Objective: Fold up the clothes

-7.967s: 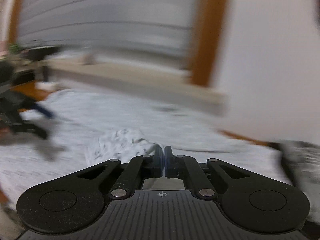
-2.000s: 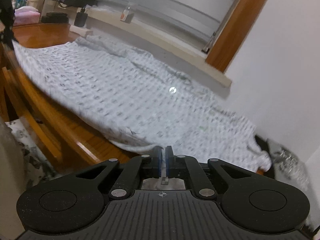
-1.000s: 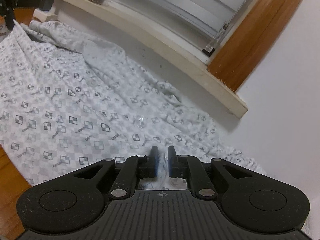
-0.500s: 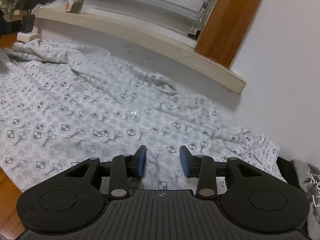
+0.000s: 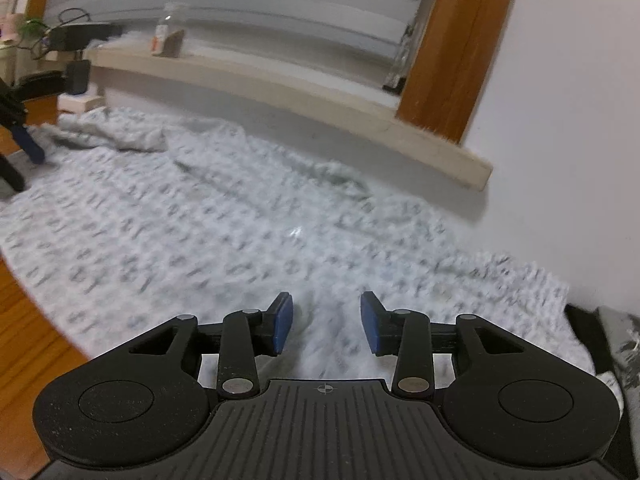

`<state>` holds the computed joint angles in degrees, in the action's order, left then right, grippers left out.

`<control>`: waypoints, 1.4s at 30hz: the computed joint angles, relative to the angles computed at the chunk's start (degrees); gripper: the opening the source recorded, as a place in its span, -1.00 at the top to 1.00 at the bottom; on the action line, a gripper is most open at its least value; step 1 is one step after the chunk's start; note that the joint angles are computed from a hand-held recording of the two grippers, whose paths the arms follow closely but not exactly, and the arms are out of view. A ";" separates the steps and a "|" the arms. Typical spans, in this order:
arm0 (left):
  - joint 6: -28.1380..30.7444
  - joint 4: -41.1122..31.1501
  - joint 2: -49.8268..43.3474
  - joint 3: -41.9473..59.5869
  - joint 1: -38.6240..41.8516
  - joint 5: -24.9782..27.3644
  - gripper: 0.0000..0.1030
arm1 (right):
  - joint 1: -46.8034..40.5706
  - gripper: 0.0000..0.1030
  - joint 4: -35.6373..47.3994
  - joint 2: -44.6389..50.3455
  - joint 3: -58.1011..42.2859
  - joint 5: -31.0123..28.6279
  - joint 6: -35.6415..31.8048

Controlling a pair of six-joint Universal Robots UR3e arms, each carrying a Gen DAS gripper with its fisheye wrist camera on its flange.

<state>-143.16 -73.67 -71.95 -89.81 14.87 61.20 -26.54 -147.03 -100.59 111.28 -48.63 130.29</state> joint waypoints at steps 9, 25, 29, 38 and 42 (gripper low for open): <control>5.76 -10.83 10.74 -4.02 9.93 -4.53 -0.08 | 1.04 0.36 0.79 2.10 -1.29 -1.54 1.78; 9.56 -19.72 14.33 -0.70 15.06 -10.15 -0.27 | 1.08 0.34 2.40 4.59 -4.06 -1.04 2.50; -6.46 2.19 2.01 1.02 -1.52 -7.78 -0.31 | 0.07 0.25 4.58 4.44 -4.68 0.57 2.56; -18.10 25.77 -37.21 28.10 -28.40 1.97 -0.24 | -7.36 0.07 21.99 -1.27 -6.63 7.00 -3.62; -19.65 27.10 -38.11 26.47 -26.48 0.60 -0.25 | -4.88 0.06 19.45 1.38 -8.35 4.10 -2.36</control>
<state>-162.81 -46.57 -110.06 -63.35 -11.61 61.80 -31.42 -127.58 -99.22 102.93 -44.53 127.93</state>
